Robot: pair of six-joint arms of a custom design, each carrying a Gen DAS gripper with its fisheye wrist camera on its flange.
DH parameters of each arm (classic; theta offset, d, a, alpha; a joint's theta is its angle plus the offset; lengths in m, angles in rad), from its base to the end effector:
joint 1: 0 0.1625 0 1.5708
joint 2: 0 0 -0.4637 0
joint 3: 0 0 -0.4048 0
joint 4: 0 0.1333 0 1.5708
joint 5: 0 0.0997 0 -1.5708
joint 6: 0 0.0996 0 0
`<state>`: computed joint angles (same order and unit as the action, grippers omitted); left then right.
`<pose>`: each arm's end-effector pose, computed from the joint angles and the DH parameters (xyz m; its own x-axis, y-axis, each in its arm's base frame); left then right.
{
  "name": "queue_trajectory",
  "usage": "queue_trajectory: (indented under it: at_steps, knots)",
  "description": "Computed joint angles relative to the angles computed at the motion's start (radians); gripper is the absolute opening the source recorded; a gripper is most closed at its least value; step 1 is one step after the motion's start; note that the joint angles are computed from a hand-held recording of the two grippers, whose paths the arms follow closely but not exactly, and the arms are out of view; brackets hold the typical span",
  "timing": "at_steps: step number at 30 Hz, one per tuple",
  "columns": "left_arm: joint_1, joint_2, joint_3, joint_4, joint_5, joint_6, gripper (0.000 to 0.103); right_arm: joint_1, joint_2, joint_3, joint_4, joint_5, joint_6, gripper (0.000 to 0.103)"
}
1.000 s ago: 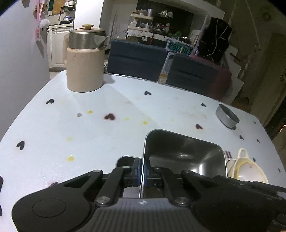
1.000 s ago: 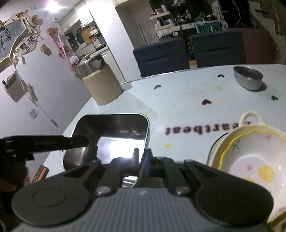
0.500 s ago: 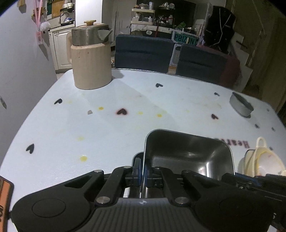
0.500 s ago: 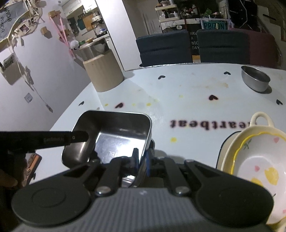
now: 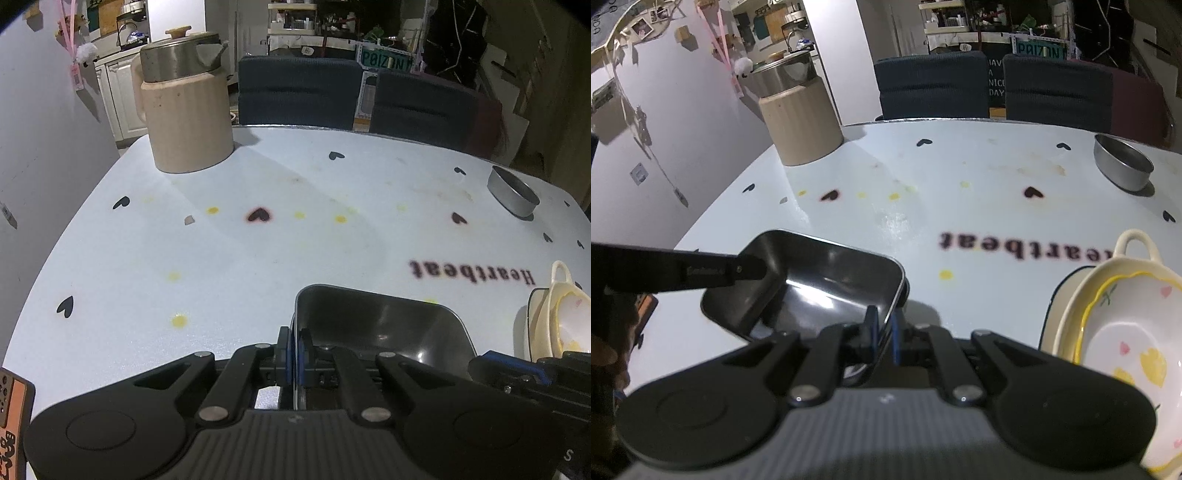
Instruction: Organize plates and bowls
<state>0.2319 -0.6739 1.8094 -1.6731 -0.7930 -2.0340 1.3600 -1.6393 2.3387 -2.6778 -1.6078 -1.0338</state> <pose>-0.4624 -0.3180 -0.0372 -0.6348 -0.4770 -0.6079 0.1556 0.6917 -0.7053 0.0412 -0.4271 0.3127 -0.6634 -0.6571 0.3580 -0.7387 0.6512 -0.1736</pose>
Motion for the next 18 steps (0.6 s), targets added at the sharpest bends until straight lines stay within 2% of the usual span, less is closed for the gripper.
queue_trajectory:
  at_steps: [13, 15, 16, 18]
  knots:
    - [0.03, 0.009, 0.013, -0.042, -0.009, 0.068, 0.005, 0.009, 0.03, 0.006, -0.032, -0.032, 0.005, 0.008]
    - [0.035, 0.016, -0.001, 0.004, -0.018, 0.05, 0.005, 0.01, 0.038, 0.008, -0.04, -0.04, 0.007, 0.008]
    - [0.037, 0.015, -0.002, 0.017, -0.024, 0.041, 0.005, 0.017, 0.046, 0.019, -0.086, -0.061, 0.006, 0.004]
    - [0.04, -0.002, 0.021, -0.002, -0.033, 0.017, 0.004, 0.018, 0.065, 0.028, -0.149, -0.086, -0.008, 0.004]
